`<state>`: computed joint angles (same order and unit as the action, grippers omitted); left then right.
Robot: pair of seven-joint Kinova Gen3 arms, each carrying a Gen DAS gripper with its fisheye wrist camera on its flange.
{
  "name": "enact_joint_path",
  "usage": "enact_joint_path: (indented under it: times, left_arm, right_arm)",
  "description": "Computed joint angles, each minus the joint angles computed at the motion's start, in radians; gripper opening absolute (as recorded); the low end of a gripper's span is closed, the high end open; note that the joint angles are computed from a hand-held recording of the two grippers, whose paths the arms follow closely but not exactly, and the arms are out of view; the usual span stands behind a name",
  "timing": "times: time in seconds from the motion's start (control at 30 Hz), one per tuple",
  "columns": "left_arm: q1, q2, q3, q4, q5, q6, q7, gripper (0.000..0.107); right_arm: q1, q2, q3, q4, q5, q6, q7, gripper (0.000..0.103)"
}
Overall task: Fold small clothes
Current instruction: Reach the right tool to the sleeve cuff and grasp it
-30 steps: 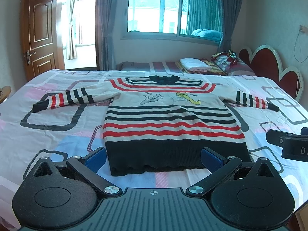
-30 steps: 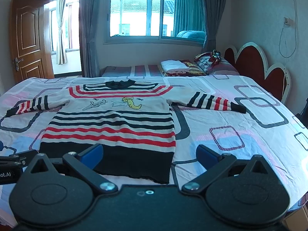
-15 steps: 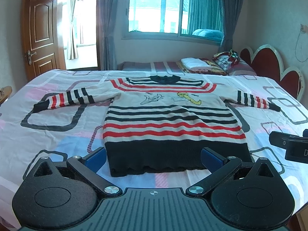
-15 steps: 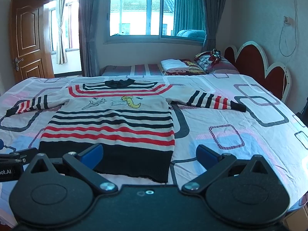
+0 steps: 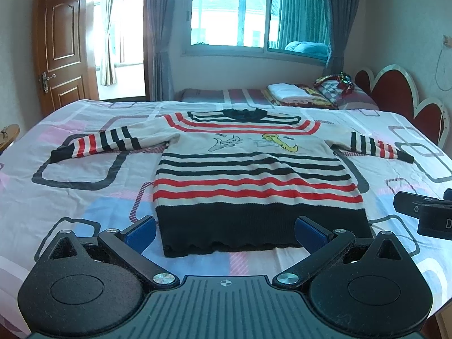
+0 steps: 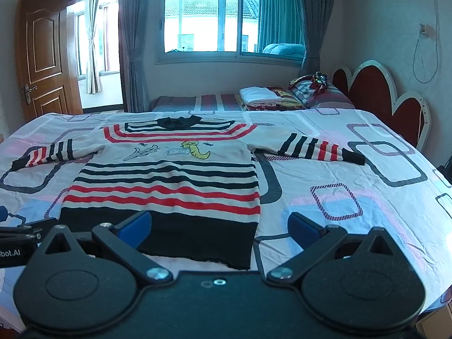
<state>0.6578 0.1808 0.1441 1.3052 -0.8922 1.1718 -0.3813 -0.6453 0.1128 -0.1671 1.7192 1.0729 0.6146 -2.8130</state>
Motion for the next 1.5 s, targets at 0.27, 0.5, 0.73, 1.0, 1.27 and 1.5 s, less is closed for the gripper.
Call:
enact_joint_path:
  times: [0.27, 0.5, 0.73, 1.0, 1.27, 1.5]
  left_arm:
    - [-0.001, -0.004, 0.001, 0.005, -0.001, -0.004, 0.002, 0.103]
    - [-0.015, -0.007, 0.001, 0.008, 0.01, -0.028, -0.011, 0.103]
    - [-0.107, -0.01, -0.015, -0.013, 0.134, -0.151, -0.071, 0.103]
    - [-0.161, 0.068, -0.092, -0.087, 0.219, -0.262, -0.168, 0.103]
    - [-0.344, 0.226, -0.097, -0.289, 0.421, -0.337, -0.408, 0.103]
    - [-0.382, 0.426, -0.185, -0.569, 0.547, -0.215, -0.536, 0.103]
  right_arm:
    - [-0.002, 0.001, 0.0, 0.001, 0.006, 0.0, -0.006, 0.102]
    - [-0.006, 0.006, 0.0, -0.004, 0.012, 0.011, -0.015, 0.102]
    - [0.003, 0.027, 0.016, -0.033, -0.003, 0.01, 0.02, 0.102]
    - [0.05, 0.09, 0.1, -0.1, 0.046, -0.036, -0.055, 0.102]
    - [0.278, 0.248, 0.107, -0.296, -0.113, -0.211, 0.005, 0.081]
    - [0.554, 0.522, -0.044, -0.615, -0.398, -0.244, 0.106, 0.041]
